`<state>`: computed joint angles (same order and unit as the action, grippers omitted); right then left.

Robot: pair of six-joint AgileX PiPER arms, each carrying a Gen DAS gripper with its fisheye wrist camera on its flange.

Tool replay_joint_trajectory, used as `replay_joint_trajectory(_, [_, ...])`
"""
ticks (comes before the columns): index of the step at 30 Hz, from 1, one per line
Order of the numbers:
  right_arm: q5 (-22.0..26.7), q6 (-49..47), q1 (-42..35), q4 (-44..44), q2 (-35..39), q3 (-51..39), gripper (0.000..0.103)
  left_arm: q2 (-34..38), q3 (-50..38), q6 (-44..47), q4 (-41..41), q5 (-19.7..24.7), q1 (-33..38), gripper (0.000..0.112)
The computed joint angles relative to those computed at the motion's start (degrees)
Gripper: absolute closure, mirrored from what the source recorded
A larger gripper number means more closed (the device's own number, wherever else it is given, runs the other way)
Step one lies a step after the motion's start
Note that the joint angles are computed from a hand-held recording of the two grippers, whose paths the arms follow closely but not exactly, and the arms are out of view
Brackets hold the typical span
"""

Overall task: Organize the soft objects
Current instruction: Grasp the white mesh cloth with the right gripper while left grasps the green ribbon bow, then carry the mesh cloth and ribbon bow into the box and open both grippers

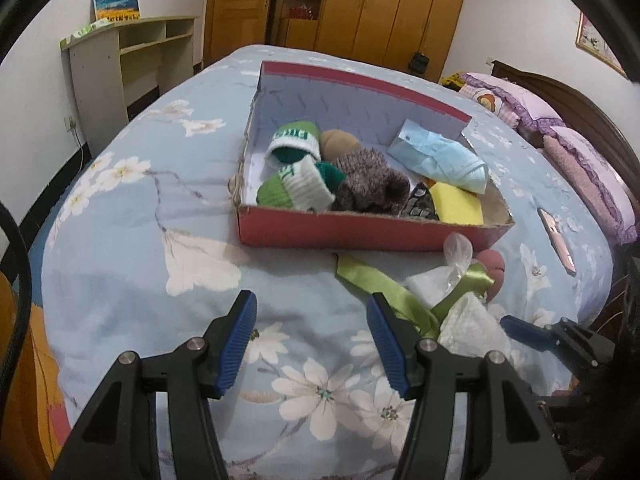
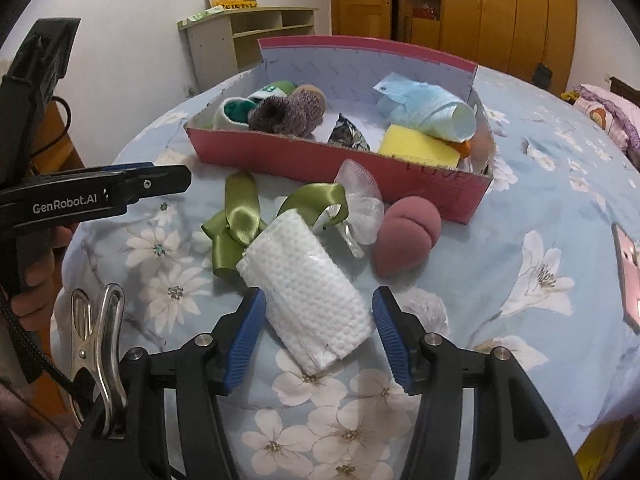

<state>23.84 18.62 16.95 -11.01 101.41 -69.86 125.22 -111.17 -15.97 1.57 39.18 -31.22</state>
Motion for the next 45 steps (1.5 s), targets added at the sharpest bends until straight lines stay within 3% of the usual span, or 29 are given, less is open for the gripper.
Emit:
replay_joint_trajectory(2, [-0.2,-1.0,-0.1,1.3,0.2,0.1,0.048,-0.1,0.5,1.2,-1.7,0.0,0.2,0.052])
replay_joint_trajectory(7, [-0.2,4.4,1.6,-4.4,1.0,0.5,0.072,-0.3,1.1,3.3,-4.0,-0.1,0.0,0.052])
replay_joint_trajectory(10, [-0.6,8.6,3.0,-9.2,0.4,1.5,0.079,-0.7,1.8,4.3,-4.8,-0.8,-0.5,0.052])
replay_joint_trajectory(18, [-1.2,13.0,2.8,-13.0,-5.4,6.2,0.080,1.8,-1.5,6.7,-7.0,2.1,-2.5,0.052])
replay_joint_trajectory(30, [-4.2,2.0,-4.2,1.7,-6.9,10.4,0.080,8.8,-11.1,9.6,-13.2,7.6,-4.0,0.053])
replay_joint_trajectory(32, [-5.2,-1.5,-4.9,5.4,-6.7,11.0,0.080,9.8,-12.8,8.0,-10.9,8.4,-4.7,0.054])
replay_joint_trajectory(36, [-6.9,-7.4,-6.1,11.5,-6.2,12.0,0.080,10.7,-14.0,5.7,-6.5,8.0,-5.9,0.067])
replay_joint_trajectory(38, [-8.0,-9.0,-6.4,13.0,-5.9,12.5,0.080,10.7,-13.8,4.3,-5.1,7.6,-6.1,0.083])
replay_joint_trajectory(40, [-8.9,-9.0,-6.3,12.8,-5.7,13.0,0.080,10.7,-13.9,4.4,-5.5,7.5,-6.1,0.090])
replay_joint_trajectory(45, [-10.0,-14.0,-7.0,18.5,-5.2,13.3,0.079,9.5,-11.8,5.4,-5.4,6.1,-6.5,0.097])
